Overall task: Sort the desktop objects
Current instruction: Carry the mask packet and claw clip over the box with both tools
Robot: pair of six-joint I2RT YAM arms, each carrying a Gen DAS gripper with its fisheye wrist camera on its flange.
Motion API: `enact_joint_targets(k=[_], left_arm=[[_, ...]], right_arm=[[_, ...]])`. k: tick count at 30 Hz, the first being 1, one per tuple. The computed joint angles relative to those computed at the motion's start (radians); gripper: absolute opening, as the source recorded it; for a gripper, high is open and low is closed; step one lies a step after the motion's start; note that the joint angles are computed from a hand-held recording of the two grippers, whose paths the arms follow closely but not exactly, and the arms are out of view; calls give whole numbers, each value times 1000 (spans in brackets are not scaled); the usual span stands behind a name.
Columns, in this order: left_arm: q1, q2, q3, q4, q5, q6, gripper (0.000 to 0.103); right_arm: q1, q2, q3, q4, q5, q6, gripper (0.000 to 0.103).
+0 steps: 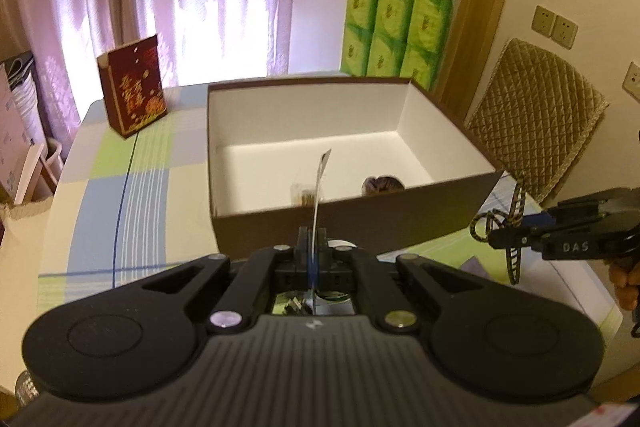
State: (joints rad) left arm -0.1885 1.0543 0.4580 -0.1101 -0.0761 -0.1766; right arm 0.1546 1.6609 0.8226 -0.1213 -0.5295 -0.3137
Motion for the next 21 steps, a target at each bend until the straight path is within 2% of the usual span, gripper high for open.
enact_joint_targets(k=[6,10,16,21], left_arm=[[14,71,60,53,29,22,0],[29,117,105,86,40,47,0],[75,232,203,141,62,100,0],[114,359,298,166,86,136,0]], right_arm=[[9,-27,78,-35,-65,36,24],[36,0,144,-19,-64,74,24],[89,99,267,4,-37,133,24],[137,218,398,-23,-11,174,24]])
